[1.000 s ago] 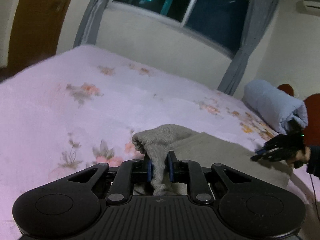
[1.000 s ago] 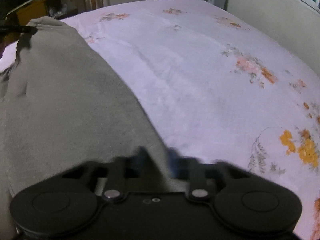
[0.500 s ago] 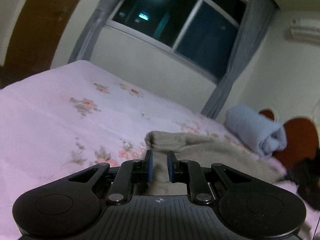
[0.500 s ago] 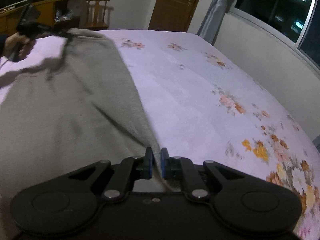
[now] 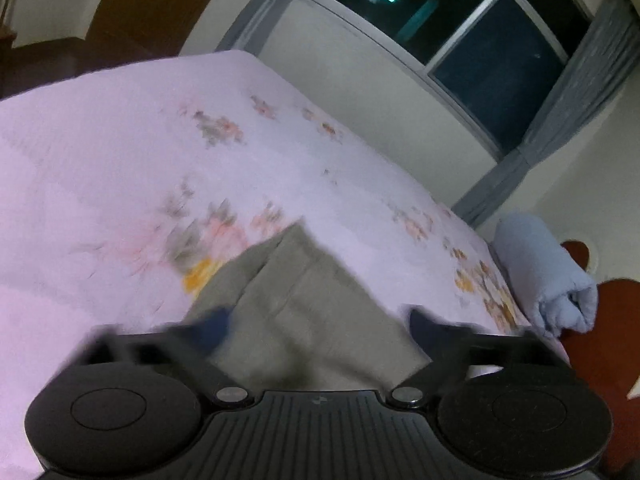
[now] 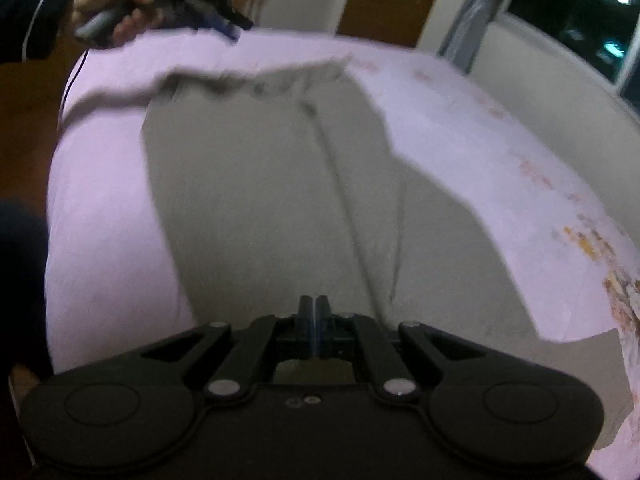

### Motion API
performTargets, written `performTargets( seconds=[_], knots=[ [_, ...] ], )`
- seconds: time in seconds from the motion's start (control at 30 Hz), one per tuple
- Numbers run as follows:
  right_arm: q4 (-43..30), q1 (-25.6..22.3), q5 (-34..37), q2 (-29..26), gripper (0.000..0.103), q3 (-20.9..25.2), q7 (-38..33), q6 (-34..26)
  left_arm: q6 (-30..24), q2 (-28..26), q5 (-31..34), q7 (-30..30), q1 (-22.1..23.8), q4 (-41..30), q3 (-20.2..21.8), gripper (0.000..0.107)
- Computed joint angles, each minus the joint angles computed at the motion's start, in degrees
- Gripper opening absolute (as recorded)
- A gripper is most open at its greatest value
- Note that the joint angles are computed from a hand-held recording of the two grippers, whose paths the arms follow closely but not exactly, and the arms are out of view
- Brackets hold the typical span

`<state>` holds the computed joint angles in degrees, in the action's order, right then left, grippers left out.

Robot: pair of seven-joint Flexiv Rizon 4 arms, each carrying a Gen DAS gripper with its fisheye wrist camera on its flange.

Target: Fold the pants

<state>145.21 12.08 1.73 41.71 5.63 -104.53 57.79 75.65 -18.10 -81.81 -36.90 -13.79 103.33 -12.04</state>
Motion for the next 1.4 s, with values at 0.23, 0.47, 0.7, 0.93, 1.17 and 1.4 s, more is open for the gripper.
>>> performTargets(
  seconds=[0.23,0.47,0.7,0.93,1.17,1.4],
  knots=[
    [-3.18,-6.50,-2.95,-7.93,0.000,-3.51,1.85,10.92,-9.79,-13.64,45.74,-44.58,-8.04,-20.80,15.23,0.085],
    [0.52,-13.94,-5.14,-10.46,0.000,-2.57,7.18,18.48,-10.75,-15.15,58.78,-57.46,-10.85,-21.80,18.19,0.074],
    [3.04,-21.46,-7.13,-6.83,0.009,0.47,21.88,17.68,0.02,-6.44,60.97,-57.24,-4.80,-7.22,11.64,0.074],
    [1.79,-17.76,-8.17,-8.02,0.010,-1.26,27.05,18.01,5.06,-1.49,61.67,-57.79,1.97,2.63,7.32,0.074],
    [-3.80,-18.50,-12.20,-14.81,0.019,1.79,33.19,19.73,4.70,-1.28,61.75,-53.56,6.31,2.64,5.71,0.074],
    [-1.01,-24.91,-16.64,-11.55,0.020,0.53,36.99,18.38,1.06,-14.19,51.20,-32.67,13.07,-13.39,-7.61,0.074]
  ],
)
